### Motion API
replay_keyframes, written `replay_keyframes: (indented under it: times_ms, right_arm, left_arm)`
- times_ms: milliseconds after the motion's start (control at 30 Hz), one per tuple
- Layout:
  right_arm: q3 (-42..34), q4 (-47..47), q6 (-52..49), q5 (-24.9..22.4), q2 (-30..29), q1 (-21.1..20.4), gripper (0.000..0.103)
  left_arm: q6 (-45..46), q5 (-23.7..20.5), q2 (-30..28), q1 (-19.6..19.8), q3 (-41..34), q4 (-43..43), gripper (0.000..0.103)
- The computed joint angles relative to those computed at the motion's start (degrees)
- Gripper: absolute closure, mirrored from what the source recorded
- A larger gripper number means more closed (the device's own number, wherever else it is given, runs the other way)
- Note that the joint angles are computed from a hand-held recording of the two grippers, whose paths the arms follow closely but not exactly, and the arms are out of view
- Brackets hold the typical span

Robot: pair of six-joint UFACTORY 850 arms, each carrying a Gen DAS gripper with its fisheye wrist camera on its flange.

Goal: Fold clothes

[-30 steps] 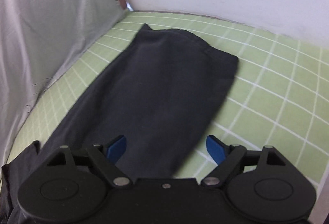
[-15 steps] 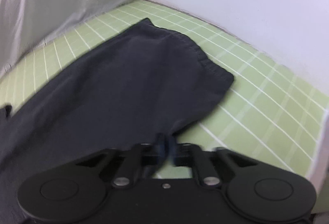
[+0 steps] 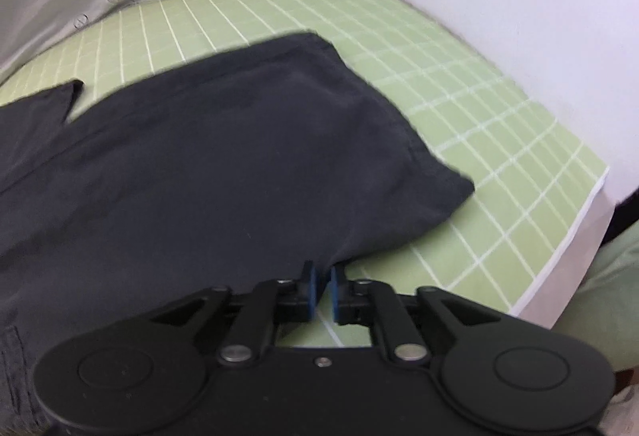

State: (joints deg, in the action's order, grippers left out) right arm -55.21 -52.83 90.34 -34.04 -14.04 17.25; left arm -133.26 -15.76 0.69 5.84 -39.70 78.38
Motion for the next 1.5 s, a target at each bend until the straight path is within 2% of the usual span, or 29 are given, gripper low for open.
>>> replay_keyframes:
  times_ms: [33, 67, 100, 200, 233, 300, 333, 433, 500, 633, 767, 900, 967, 1000, 1100, 1300, 1367, 1467, 1500]
  right_arm:
    - [-0.31, -0.89, 0.70, 0.08, 0.20, 0.05, 0.078]
    - [-0.56, -1.84, 1.47, 0.40, 0.24, 0.12, 0.073]
    - [-1.12, -3.11, 2.25, 0.41, 0.07, 0.30, 0.064]
    - [-3.27, -7.60, 3.88, 0.02, -1.20, 1.12, 0.049]
    - [-4.10, -9.35, 4.17, 0.01, -1.81, 1.41, 0.032]
    - [-5.75, -12.31, 4.22, 0.98, -3.08, 1.70, 0.010]
    - [-6.57, -13.51, 4.01, 2.00, -3.74, 1.70, 0.007]
    - [-9.90, -13.79, 0.16, 4.12, -6.41, 1.82, 0.005]
    - [-12.48, -13.22, -2.79, 5.04, -8.38, 2.00, 0.005]
    - [-17.64, -9.29, -9.99, 7.24, -12.17, 1.84, 0.004]
    - [-22.75, -4.19, -18.92, 10.46, -16.28, 0.90, 0.003]
    - [-31.70, 5.35, -30.55, 10.05, -22.87, -0.20, 0.003]
    - [-36.00, 11.23, -37.51, 11.28, -25.83, -0.96, 0.003]
    - [-38.39, 14.97, -41.93, 11.77, -27.48, -1.30, 0.003]
    - [-45.96, 25.16, -56.00, 12.22, -32.90, -1.88, 0.003]
    - [-60.66, 39.39, -78.88, 8.76, -42.85, -2.11, 0.003]
    - [-64.96, 37.92, -80.94, 6.69, -45.59, -1.69, 0.006]
    - [-69.64, 39.54, -85.94, 4.87, -48.34, -1.69, 0.014]
    - [-71.11, 42.23, -88.63, 4.13, -49.05, -1.95, 0.022]
  left_arm:
    - [2.24, -0.17, 0.48, 0.02, -0.20, -1.65, 0.071]
    - [4.82, -0.76, 0.89, -0.17, -0.45, -3.74, 0.065]
    - [6.02, -1.35, 1.15, -0.35, -0.74, -4.56, 0.059]
    - [7.40, -3.04, 1.75, -0.74, -1.67, -4.97, 0.042]
    - [7.41, -3.79, 1.92, -0.85, -1.94, -4.95, 0.040]
    - [7.02, -5.40, 2.17, -1.16, -2.45, -4.48, 0.031]
    - [6.06, -6.09, 2.11, -1.30, -2.63, -3.22, 0.030]
    - [7.88, -6.01, 1.62, -1.68, -3.71, -2.56, 0.029]
    - [7.06, -5.12, 1.17, -2.07, -4.36, -0.73, 0.025]
    - [3.44, -1.23, -1.15, -2.65, -5.80, 3.99, 0.024]
    - [6.60, 1.36, -5.75, -3.79, -8.96, 1.17, 0.024]
    - [14.24, 4.07, -10.87, -4.30, -13.05, -6.78, 0.024]
    - [22.76, 4.34, -13.52, -4.48, -15.51, -15.02, 0.023]
    - [27.33, 3.89, -14.77, -4.63, -16.74, -19.36, 0.018]
    - [37.99, 0.42, -18.08, -5.41, -20.35, -29.15, 0.014]
    - [52.07, -3.61, -22.44, -6.31, -24.85, -38.59, 0.006]
    - [55.84, -3.26, -23.34, -5.94, -25.62, -41.76, 0.003]
    - [61.06, -2.25, -24.22, -4.92, -26.24, -47.56, 0.002]
    - [62.87, -1.96, -24.50, -4.57, -26.44, -49.59, 0.001]
